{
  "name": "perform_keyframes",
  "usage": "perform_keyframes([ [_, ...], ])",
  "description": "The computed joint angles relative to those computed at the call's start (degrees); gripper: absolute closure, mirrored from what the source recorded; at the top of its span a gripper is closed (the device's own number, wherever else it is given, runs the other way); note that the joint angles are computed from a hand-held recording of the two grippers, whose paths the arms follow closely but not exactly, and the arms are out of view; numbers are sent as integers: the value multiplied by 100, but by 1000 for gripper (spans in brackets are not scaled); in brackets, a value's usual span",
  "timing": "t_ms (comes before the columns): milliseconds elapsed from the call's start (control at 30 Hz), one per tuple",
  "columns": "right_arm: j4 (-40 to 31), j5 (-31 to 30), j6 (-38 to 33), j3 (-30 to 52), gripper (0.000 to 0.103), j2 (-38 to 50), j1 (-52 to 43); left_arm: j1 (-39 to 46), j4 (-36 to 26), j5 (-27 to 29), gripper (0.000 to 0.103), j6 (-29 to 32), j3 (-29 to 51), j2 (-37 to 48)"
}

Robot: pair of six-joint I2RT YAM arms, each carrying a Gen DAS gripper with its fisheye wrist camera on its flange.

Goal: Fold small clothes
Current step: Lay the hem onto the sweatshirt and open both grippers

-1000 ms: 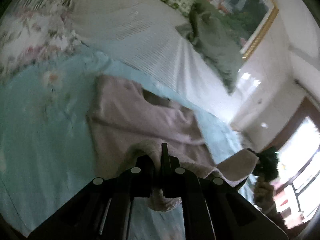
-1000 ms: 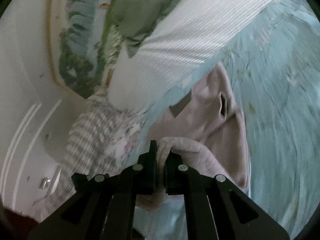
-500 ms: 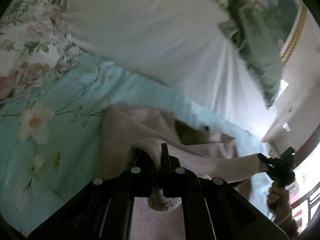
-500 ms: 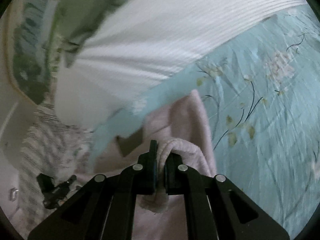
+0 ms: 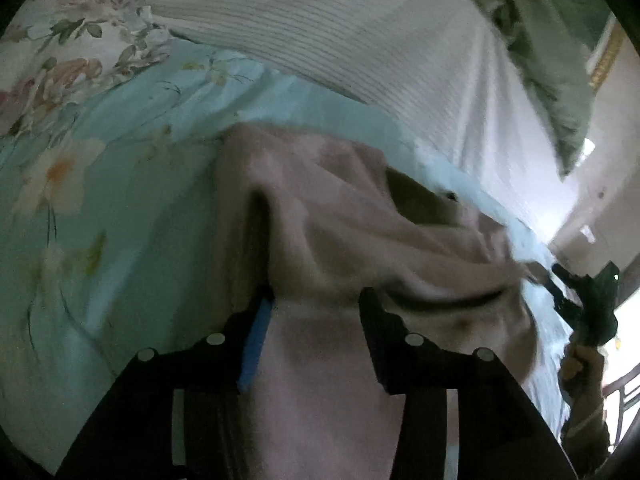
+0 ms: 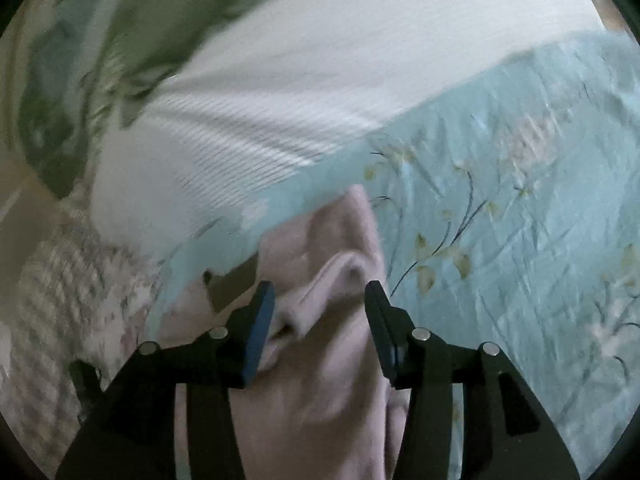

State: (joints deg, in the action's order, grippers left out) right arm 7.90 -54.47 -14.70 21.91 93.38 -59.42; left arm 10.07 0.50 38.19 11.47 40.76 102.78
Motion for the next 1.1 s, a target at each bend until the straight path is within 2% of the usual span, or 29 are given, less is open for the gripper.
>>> perform_keyframes([
  [67,-645,253,-892,-114,54,-184,512,-92,-85,234,53,232,-397,-285],
  [167,-330,1244,-987,-316,54,-42,1856,-702,-102,41,52,256,-590,-264],
  [233,-13,1864,-726,-183,54,364,2789,-1267,-69,-304,52,13,-393,98],
  [300,379,2236,-357,54,54,769,3331,-1601,-77,-623,52,-214,-101,399],
  [400,668,2681,34,645,54,1255,3722,-1746,-66,-671,52,-364,428,665],
  [500,976,2776,621,1234,54,1666,3584,-1776,-374,-1073,52,-454,1305,996],
  [533,1170,2807,887,1363,54,1768,3440,-1795,-316,-1444,52,-550,1593,1134],
  [600,1530,3096,1458,1573,55,1944,3147,-1744,-312,-1844,52,-715,2138,1442],
  [733,1752,2452,2158,1724,55,2136,2365,-1327,-322,-1979,52,-1235,3072,1985],
  [833,1948,2284,2091,1164,53,1702,2228,-952,-412,-1279,53,-1478,3139,1980],
  [933,2280,1867,2068,378,45,1196,2143,-768,1,-1093,49,-1547,2368,1483],
  [1100,2712,1410,2012,-922,44,460,2124,-294,525,-186,48,-1434,531,361],
])
